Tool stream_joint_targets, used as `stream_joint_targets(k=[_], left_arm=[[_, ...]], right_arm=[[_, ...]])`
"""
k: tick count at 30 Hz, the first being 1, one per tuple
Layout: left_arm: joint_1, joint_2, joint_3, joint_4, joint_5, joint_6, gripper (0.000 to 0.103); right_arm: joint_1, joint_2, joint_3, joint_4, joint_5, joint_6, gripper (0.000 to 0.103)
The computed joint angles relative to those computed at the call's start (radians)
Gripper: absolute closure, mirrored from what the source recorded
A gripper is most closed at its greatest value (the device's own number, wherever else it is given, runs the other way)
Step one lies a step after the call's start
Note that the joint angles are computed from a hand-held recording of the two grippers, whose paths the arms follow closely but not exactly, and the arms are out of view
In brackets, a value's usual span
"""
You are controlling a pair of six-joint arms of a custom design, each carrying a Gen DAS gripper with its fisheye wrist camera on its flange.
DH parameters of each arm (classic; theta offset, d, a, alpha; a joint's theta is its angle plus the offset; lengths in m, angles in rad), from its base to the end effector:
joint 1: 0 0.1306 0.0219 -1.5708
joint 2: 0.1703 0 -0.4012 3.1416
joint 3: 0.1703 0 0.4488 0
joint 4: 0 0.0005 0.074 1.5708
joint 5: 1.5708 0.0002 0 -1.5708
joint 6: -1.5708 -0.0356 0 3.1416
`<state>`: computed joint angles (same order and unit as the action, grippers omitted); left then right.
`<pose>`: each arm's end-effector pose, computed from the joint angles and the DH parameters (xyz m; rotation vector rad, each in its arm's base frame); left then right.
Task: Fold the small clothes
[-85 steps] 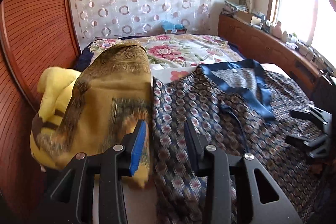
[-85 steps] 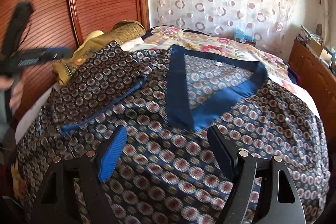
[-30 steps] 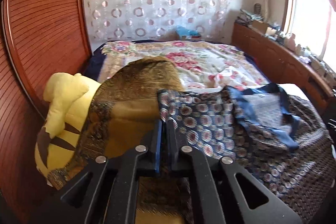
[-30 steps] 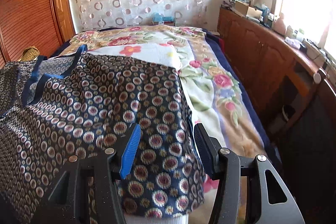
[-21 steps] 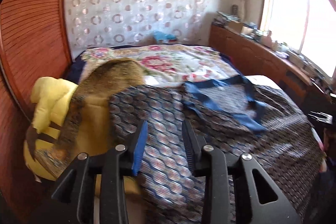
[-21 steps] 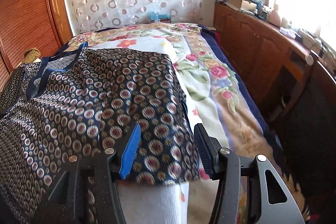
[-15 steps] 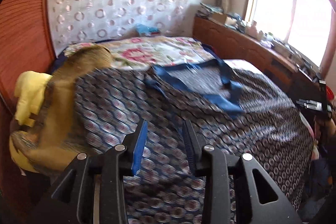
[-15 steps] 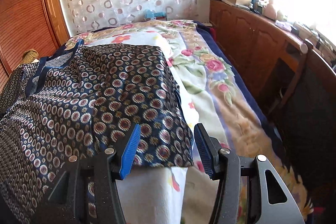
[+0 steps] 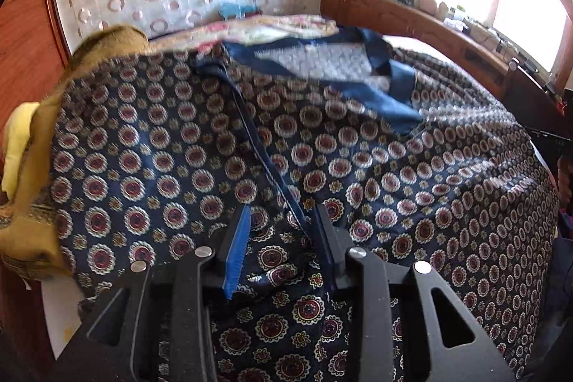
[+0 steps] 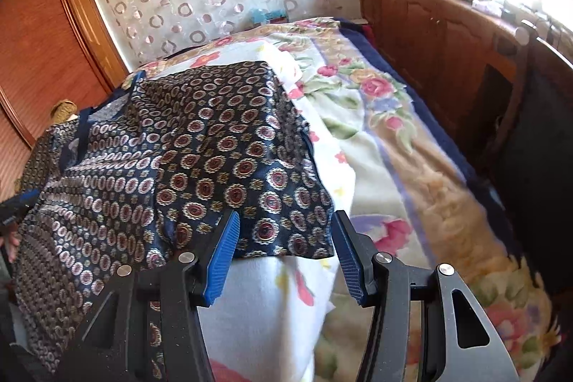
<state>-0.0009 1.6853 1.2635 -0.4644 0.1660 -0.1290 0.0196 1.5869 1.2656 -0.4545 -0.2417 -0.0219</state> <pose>0.6129 -0.0069 0.2472 0.2310 2.4349 -0.1472 0.5992 0.0198 0.3069 -0.1164 2.3353 0.3039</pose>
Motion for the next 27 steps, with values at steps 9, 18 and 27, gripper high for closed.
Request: stream_joint_targets(k=[9,18,27], left_arm=[[-0.007,0.006,0.004,-0.004,0.005,-0.019,0.062],[-0.013,0.01,0.011,-0.014,0.013,-0.041,0.055],[-0.013,0.008,0.008,-0.01,0.008,-0.043,0.054]], right_arm=[[-0.005,0.023,0.023,-0.01,-0.044,0.008,0.057],[0.025,0.006,0.019,-0.008,0.041,0.109,0.096],[0.066,-0.032,-0.001,0.074,0.089,0.152,0.1]])
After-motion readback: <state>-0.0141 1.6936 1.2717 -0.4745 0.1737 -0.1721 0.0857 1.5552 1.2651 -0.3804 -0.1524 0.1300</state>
